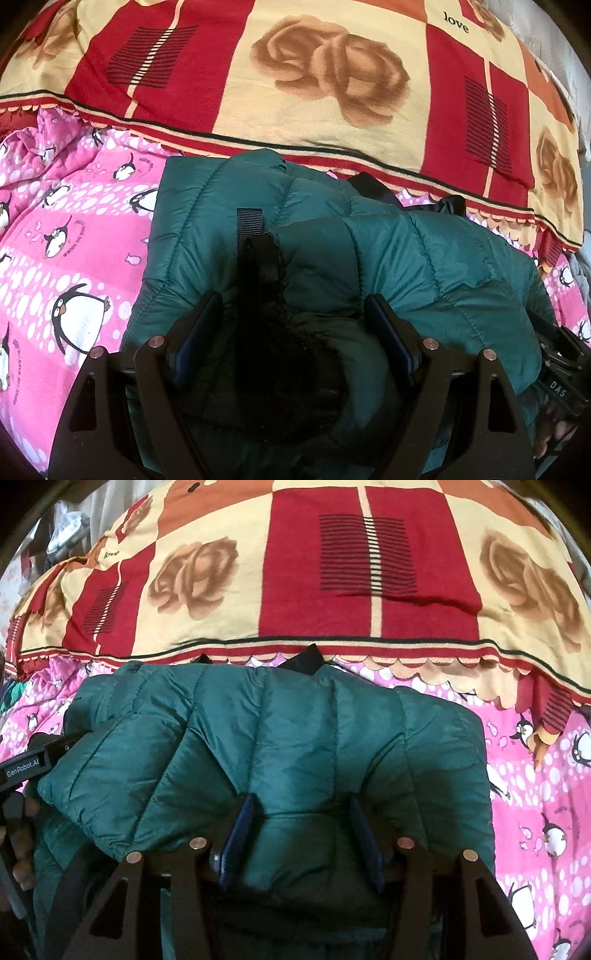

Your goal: Fold large clothes

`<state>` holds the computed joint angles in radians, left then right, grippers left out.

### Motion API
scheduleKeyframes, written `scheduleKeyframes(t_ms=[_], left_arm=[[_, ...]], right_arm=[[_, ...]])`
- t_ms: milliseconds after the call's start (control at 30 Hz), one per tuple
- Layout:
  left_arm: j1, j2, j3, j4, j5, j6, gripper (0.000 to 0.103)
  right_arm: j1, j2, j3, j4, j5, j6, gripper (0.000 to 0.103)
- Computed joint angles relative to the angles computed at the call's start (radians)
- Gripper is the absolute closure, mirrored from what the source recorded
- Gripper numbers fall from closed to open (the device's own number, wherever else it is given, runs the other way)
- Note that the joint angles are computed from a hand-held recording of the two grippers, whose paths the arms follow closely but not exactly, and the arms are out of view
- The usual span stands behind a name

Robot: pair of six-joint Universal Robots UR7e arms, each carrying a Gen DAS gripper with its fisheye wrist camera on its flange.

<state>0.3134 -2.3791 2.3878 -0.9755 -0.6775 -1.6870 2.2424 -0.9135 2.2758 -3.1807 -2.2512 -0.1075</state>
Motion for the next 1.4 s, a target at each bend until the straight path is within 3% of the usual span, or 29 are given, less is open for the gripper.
scheduleKeyframes(t_ms=[333, 500, 667, 767, 900, 967, 1033, 1167, 1233, 1400], left_arm=[[0.002, -0.024, 0.007, -0.026, 0.004, 0.017, 0.018], [-0.019, -0.002, 0.007, 0.017, 0.003, -0.011, 0.018], [-0.01, -0.055, 0.012, -0.022, 0.002, 0.033, 0.018], [-0.016, -0.056, 0.011, -0.015, 0.0, 0.027, 0.018], [-0.014, -0.047, 0.012, -0.013, 0.001, 0.026, 0.018], [-0.012, -0.048, 0.012, -0.016, 0.001, 0.029, 0.018], [-0.018, -0.061, 0.013, -0.017, 0.001, 0.031, 0.018], [-0.035, -0.102, 0.004, -0.016, -0.006, 0.026, 0.018], [-0.066, -0.109, -0.024, 0.025, -0.027, 0.004, 0.018], [-0.229, -0.143, -0.133, 0.211, -0.145, -0.156, 0.018]], right_arm=[[-0.004, 0.024, 0.016, -0.077, -0.004, -0.023, 0.05], [-0.01, 0.022, 0.018, -0.082, 0.005, -0.024, 0.05], [0.011, 0.027, 0.008, -0.066, -0.029, -0.026, 0.05], [0.039, -0.003, -0.022, 0.034, -0.052, 0.008, 0.05], [0.061, -0.042, -0.03, -0.027, 0.027, 0.089, 0.05], [0.046, -0.04, -0.049, 0.062, 0.11, 0.119, 0.049], [0.032, -0.006, -0.071, 0.171, 0.105, 0.131, 0.046], [0.03, -0.034, -0.072, 0.226, 0.117, 0.19, 0.046], [0.044, -0.094, -0.063, 0.267, 0.128, 0.224, 0.046], [0.111, -0.322, 0.008, 0.438, 0.034, 0.229, 0.046]])
